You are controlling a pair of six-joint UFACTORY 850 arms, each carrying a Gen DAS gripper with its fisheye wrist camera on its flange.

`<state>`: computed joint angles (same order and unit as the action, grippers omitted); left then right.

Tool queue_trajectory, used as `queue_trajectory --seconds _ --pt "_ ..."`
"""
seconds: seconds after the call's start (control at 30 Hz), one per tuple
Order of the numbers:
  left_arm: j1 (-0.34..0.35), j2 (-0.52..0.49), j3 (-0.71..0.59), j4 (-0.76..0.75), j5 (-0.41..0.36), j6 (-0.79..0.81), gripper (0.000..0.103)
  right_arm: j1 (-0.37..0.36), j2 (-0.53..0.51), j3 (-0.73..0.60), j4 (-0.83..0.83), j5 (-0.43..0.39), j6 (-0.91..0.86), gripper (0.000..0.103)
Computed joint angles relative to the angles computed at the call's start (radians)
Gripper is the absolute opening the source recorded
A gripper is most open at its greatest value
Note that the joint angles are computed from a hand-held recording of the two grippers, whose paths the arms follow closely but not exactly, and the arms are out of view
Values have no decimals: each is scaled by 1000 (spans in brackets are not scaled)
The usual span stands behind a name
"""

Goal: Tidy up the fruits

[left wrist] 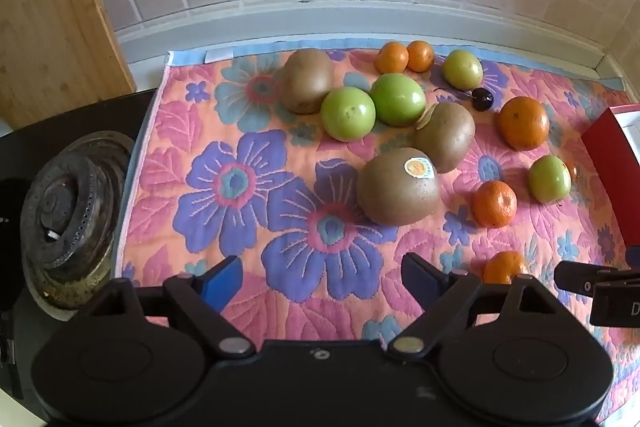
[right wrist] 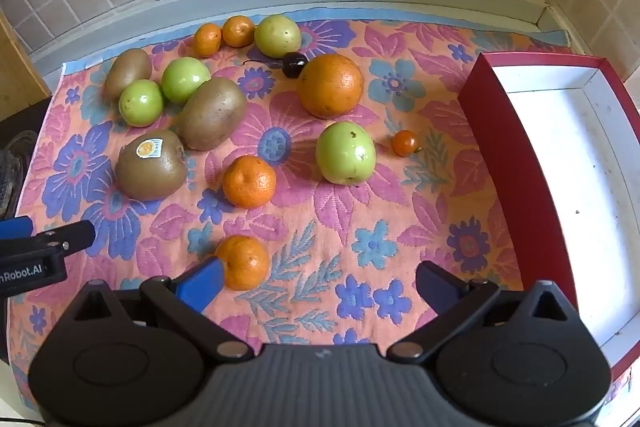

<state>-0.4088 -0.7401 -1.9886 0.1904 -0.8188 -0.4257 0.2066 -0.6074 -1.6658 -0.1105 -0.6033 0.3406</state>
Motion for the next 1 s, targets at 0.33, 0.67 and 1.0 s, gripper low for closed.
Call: queue_trajectory --seconds 0.33,0.67,1.0 --pt "-7 -12 -20 19 -54 4 102 3 23 30 26 41 -57 103" --pt "-5 -14 -27 6 -58 16 102 2 40 50 26 68 -50 103" --pt "-6 -15 -28 10 -59 17 102 3 48 61 16 74 -33 103"
